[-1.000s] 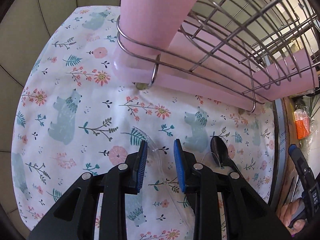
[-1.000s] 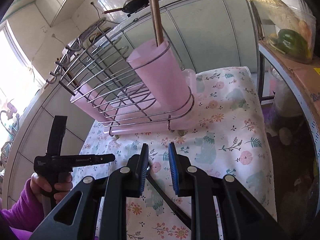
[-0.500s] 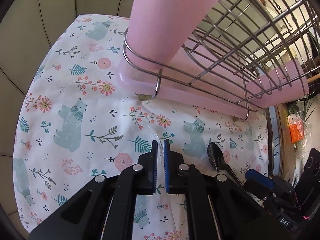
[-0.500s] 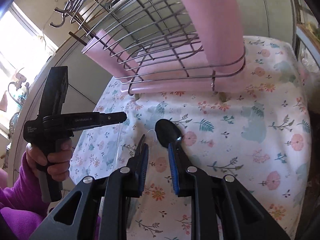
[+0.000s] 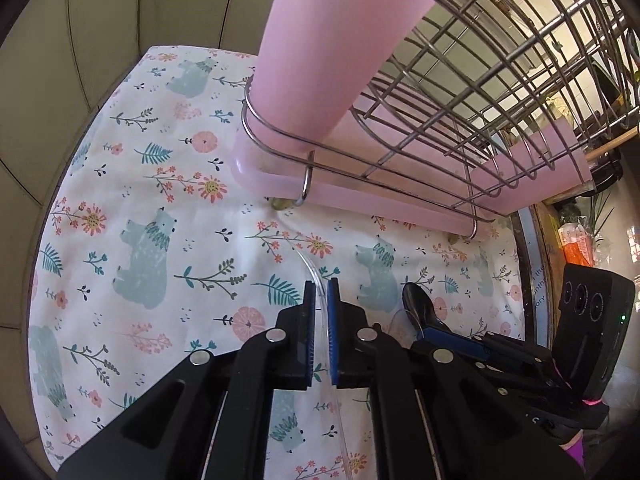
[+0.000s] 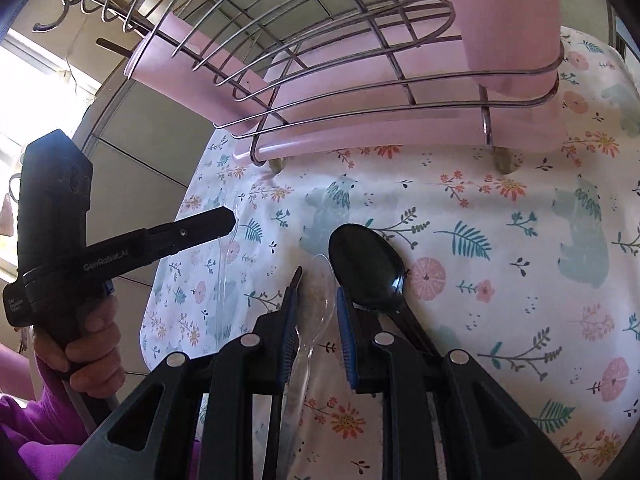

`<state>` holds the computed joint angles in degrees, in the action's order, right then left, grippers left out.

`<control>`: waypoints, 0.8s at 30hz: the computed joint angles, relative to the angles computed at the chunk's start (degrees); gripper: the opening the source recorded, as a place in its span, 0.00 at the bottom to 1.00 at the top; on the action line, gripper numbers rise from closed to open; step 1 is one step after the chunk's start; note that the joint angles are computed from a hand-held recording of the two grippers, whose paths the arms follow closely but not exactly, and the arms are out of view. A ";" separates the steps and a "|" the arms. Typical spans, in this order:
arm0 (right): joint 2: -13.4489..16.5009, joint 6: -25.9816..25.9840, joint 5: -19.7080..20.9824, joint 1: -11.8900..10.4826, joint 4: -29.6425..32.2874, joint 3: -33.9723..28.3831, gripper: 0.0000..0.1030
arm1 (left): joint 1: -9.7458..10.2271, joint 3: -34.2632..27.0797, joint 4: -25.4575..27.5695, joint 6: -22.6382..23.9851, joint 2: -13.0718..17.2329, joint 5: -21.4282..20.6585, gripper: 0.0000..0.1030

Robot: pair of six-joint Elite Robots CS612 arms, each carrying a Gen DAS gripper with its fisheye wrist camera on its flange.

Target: Organize utensils

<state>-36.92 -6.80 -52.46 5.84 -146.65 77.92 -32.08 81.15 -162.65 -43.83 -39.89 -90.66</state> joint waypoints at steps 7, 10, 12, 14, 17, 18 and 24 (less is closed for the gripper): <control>0.77 1.11 -2.57 0.73 -1.56 -0.75 0.03 | 0.12 1.18 -1.65 -0.05 -0.67 0.02 0.05; 0.48 1.97 -2.10 0.55 -3.85 0.37 0.03 | 0.08 2.08 -3.10 -0.13 -1.24 0.47 0.04; 0.05 2.67 -1.59 0.34 -6.19 1.45 0.03 | 0.03 2.81 -4.20 -0.06 -1.72 1.12 0.04; -0.41 3.50 -1.16 0.13 -8.62 2.47 0.03 | -0.07 3.48 -5.56 -0.05 -2.18 1.99 0.03; -1.25 5.15 -0.31 -0.26 -13.04 4.16 0.02 | -0.41 4.71 -7.87 0.30 -3.03 4.13 0.02; -1.59 5.67 -0.05 -0.42 -14.77 4.81 0.02 | -0.60 5.04 -8.51 0.45 -3.30 5.08 0.02; -3.53 8.58 -0.08 -1.28 -25.80 8.66 0.02 | -1.75 6.59 -12.41 0.54 -4.52 9.76 0.02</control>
